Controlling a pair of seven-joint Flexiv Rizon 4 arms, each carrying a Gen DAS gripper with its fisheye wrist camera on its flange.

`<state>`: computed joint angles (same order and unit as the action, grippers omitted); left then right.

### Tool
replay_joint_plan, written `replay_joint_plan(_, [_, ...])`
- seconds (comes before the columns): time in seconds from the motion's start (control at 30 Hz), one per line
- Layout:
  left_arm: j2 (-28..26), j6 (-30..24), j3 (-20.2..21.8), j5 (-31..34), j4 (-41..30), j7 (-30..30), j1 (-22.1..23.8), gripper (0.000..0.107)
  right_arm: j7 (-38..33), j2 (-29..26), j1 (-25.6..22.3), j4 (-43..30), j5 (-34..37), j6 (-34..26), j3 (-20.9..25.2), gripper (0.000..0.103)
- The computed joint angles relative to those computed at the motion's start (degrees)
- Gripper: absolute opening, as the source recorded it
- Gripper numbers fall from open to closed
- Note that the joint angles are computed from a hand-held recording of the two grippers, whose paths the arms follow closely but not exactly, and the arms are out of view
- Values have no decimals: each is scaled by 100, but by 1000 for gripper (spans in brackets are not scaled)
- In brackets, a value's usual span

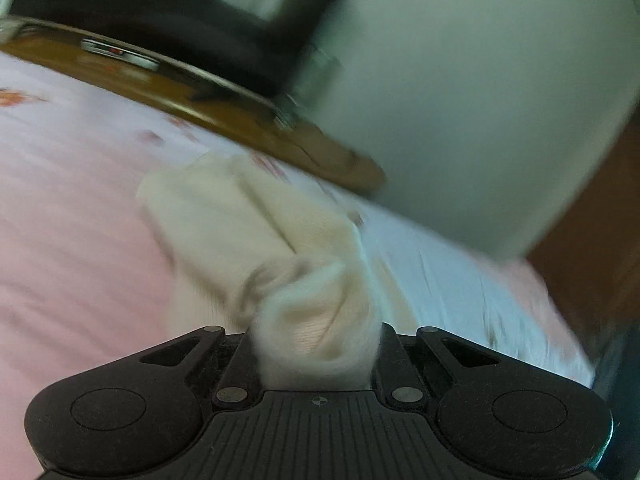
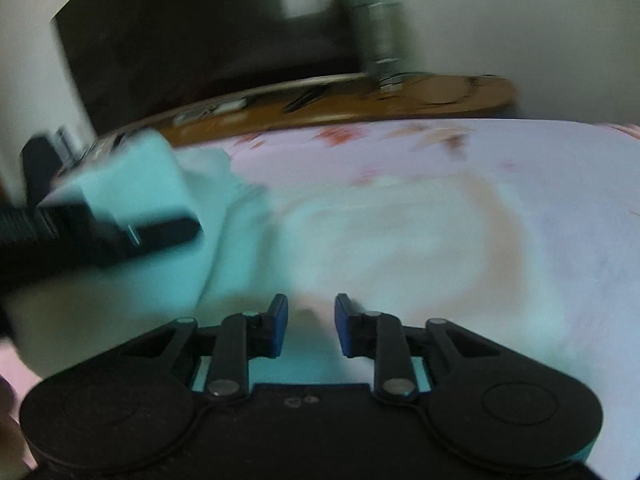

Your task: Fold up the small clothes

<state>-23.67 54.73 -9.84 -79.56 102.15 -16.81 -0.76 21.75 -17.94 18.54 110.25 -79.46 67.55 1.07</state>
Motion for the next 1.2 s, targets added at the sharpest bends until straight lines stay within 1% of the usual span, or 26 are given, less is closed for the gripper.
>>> replay_joint_plan(0.03, [27, -68, 11, 185, 62, 25, -41, 10, 189, 174, -67, 193, -71, 0, -22, 28])
replay_joint_plan(0.07, [52, -119, 19, 419, 109, 45, -97, 10, 475, 343, -196, 394, -188, 125, -37, 30])
replay_joint_plan(0.1, [91, -64, 30, 607, 170, 77, -168, 10, 819, 478, -357, 564, -356, 341, -51, 27])
replay_joint_plan(0.17, [192, 29, 43, 887, 293, 178, -246, 10, 1640, 676, -735, 791, -952, 908, -83, 30])
replay_joint_plan(0.2, [253, 92, 18, 844, 348, 276, -257, 10, 1968, 743, -894, 845, -1212, 1070, -59, 30])
replay_joint_plan(0.23, [339, 158, 12, 782, 419, 355, -269, 10, 2154, 805, -1001, 894, -1333, 1092, -3, 32])
replay_joint_plan(0.3, [382, -100, 74, 944, 372, 194, -195, 11, 2441, 842, -1192, 896, -1646, 1227, 80, 34])
replay_joint_plan(0.37, [476, -313, 157, 1119, 392, 50, -126, 11, 2446, 825, -1279, 881, -1595, 1248, 183, 35])
replay_joint_plan(0.4, [613, -408, 199, 1097, 545, 119, -82, 11, 2407, 847, -1304, 897, -1548, 1241, 215, 36])
replay_joint_plan(0.53, [697, -818, 333, 1228, 534, -121, 52, 11, 2153, 827, -1311, 828, -1297, 1354, 272, 39])
replay_joint_plan(0.57, [676, -846, 338, 1253, 509, -167, 48, 11, 2139, 829, -1315, 822, -1275, 1397, 265, 41])
replay_joint_plan(0.6, [696, -915, 343, 1258, 518, -162, 59, 11, 2143, 842, -1314, 826, -1247, 1414, 262, 47])
replay_joint_plan(0.67, [785, -1183, 390, 1332, 539, -197, 114, 11, 2117, 869, -1274, 839, -1094, 1340, 273, 56])
replay_joint_plan(0.73, [837, -1324, 434, 1355, 539, -241, 139, 11, 2089, 835, -1260, 825, -967, 1422, 254, 57])
replay_joint_plan(0.83, [789, -1720, 489, 1335, 370, -565, 280, 11, 2177, 740, -1259, 797, -883, 1679, 199, 57])
replay_joint_plan(0.93, [756, -1846, 509, 1225, 205, -764, 359, 11, 2176, 629, -1212, 768, -781, 1779, 160, 57])
replay_joint_plan(1.0, [620, -1423, 522, 1407, 70, -1003, 257, 11, 2292, 551, -1202, 732, -789, 1848, 124, 55])
replay_joint_plan(1.1, [173, -759, 470, 1811, -271, -1521, 173, 11, 2021, 431, -1112, 675, -536, 1816, 89, 53])
replay_joint_plan(1.13, [36, -509, 427, 1911, -358, -1606, 157, 11, 1999, 381, -1079, 627, -541, 1817, 53, 53])
replay_joint_plan(1.2, [-212, -243, 280, 1990, -517, -1668, 216, 11, 2022, 295, -1019, 528, -598, 1812, -8, 52])
